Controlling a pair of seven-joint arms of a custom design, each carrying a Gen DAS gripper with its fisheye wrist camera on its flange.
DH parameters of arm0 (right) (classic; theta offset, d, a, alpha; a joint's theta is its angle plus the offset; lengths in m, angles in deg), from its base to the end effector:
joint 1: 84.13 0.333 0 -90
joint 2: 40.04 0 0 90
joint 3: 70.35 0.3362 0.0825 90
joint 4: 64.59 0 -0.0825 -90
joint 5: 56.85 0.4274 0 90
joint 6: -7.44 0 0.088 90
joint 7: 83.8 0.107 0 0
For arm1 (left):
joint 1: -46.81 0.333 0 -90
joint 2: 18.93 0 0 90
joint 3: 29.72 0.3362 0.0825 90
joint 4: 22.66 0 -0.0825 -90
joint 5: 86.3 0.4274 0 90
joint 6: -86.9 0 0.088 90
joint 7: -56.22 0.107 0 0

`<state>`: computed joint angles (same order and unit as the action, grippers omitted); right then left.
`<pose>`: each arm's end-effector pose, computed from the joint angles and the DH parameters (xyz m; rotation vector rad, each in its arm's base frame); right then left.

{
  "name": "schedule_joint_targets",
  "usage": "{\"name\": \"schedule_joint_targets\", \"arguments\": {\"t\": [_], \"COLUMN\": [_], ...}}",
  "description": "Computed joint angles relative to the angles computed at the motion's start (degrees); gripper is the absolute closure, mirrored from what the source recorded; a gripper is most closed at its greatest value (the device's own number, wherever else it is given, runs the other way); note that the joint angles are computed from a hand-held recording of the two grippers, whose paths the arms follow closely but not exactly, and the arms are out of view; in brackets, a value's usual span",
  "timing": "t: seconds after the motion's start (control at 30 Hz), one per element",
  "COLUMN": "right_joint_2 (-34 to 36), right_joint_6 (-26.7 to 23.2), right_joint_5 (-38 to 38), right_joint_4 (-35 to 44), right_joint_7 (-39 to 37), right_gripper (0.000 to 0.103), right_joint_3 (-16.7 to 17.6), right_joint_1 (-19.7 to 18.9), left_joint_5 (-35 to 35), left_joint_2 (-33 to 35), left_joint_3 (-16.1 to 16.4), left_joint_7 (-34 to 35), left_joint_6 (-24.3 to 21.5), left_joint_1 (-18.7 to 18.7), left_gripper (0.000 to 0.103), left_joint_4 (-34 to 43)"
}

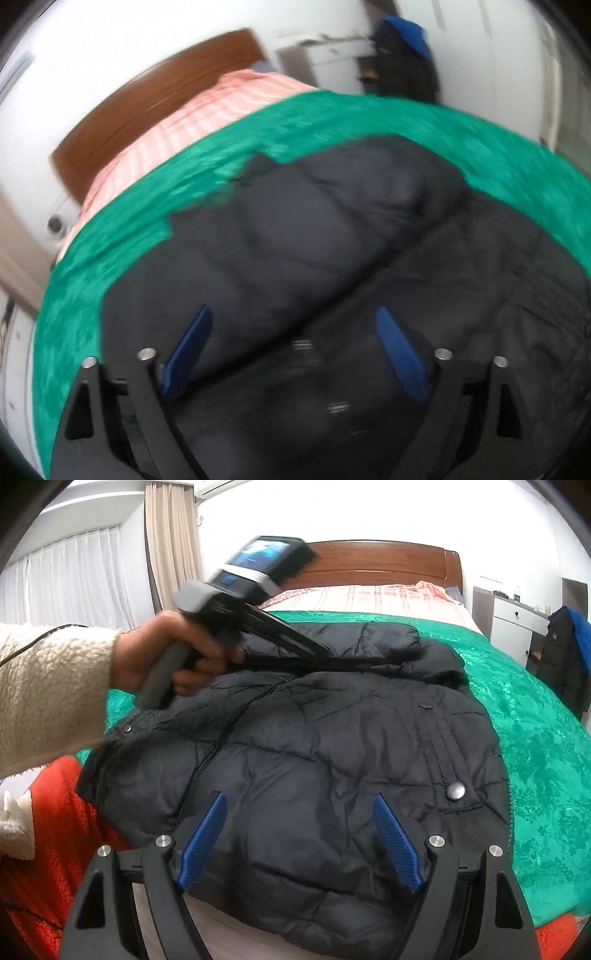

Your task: Fold large clothes

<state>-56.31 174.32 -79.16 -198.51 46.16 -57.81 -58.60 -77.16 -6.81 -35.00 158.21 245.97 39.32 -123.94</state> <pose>0.4056 0.3577 0.5410 -1.8748 1.3440 -0.4786 0.6959 -0.1593 0.5387 -1.1937 2.1246 -0.6440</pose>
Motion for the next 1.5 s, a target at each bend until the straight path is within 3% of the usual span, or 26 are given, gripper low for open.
{"name": "schedule_joint_targets", "arguments": {"t": [0.07,0.13,0.23,0.3,0.33,0.47,0.67,0.8,1.0,1.1,1.2,1.27,1.37,1.43,1.5], "right_joint_2": [0.16,0.13,0.36,0.36,0.21,-0.06,0.07,-0.47,-0.61,-0.60,-0.69,-1.06,-1.37,-1.44,-1.14], "right_joint_6": [-0.15,-0.34,-0.85,-1.27,-1.39,-1.46,-0.43,0.19,1.25,1.67,1.67,1.66,2.11,2.43,2.38], "right_joint_5": [-0.06,-0.74,-0.60,-0.27,-0.44,-1.64,-0.59,-2.06,2.34,4.97,8.07,9.76,9.89,9.96,10.62], "right_joint_4": [0.10,0.10,0.27,0.26,0.19,0.11,0.12,-0.19,-1.14,-1.46,-1.97,-2.47,-2.84,-2.95,-2.65], "right_joint_7": [-0.25,0.04,-0.08,-0.05,0.24,1.86,0.29,0.62,-2.65,-4.39,-6.24,-7.09,-6.27,-5.89,-6.29], "right_gripper": [0.023,0.023,0.023,0.023,0.023,0.023,0.023,0.023,0.023,0.023,0.023,0.023,0.023,0.023,0.023], "right_joint_3": [0.10,0.49,0.32,0.14,0.25,0.63,-0.05,0.66,-1.80,-2.84,-4.01,-4.53,-3.76,-3.58,-3.97], "right_joint_1": [0.12,-0.20,0.00,0.13,-0.03,-0.91,0.00,-0.59,1.63,2.51,3.50,3.80,2.42,2.01,2.34], "left_joint_5": [1.96,4.49,7.46,5.19,3.90,0.14,-3.66,-4.75,-3.29,0.12,2.88,5.40,4.73,4.20,3.78], "left_joint_2": [1.34,3.97,10.74,11.80,10.78,7.08,8.31,12.92,20.48,25.37,31.99,32.34,30.92,27.91,22.03], "left_joint_3": [2.40,4.78,8.37,6.47,5.85,3.28,0.02,-0.09,0.42,2.24,3.41,4.55,3.59,2.91,2.25], "left_joint_7": [-5.51,-11.28,-19.68,-21.22,-21.94,-19.85,-10.75,-10.57,-11.63,-13.02,-12.34,-13.32,-13.74,-13.16,-12.27], "left_joint_6": [0.50,-2.19,-13.84,-15.81,-13.91,-8.12,-6.95,-9.74,-14.07,-18.88,-27.05,-25.53,-24.26,-22.09,-17.05], "left_joint_1": [-0.12,-0.39,-0.92,1.55,2.44,4.23,3.53,0.59,-4.33,-7.61,-9.79,-10.75,-9.94,-9.14,-7.91], "left_gripper": [0.003,0.002,0.002,0.003,0.003,0.003,0.003,0.003,0.003,0.003,0.000,0.000,0.001,0.001,0.001], "left_joint_4": [2.33,6.50,15.09,16.08,14.25,9.83,14.83,23.00,34.46,39.87,47.77,46.33,44.36,40.25,31.84]}}
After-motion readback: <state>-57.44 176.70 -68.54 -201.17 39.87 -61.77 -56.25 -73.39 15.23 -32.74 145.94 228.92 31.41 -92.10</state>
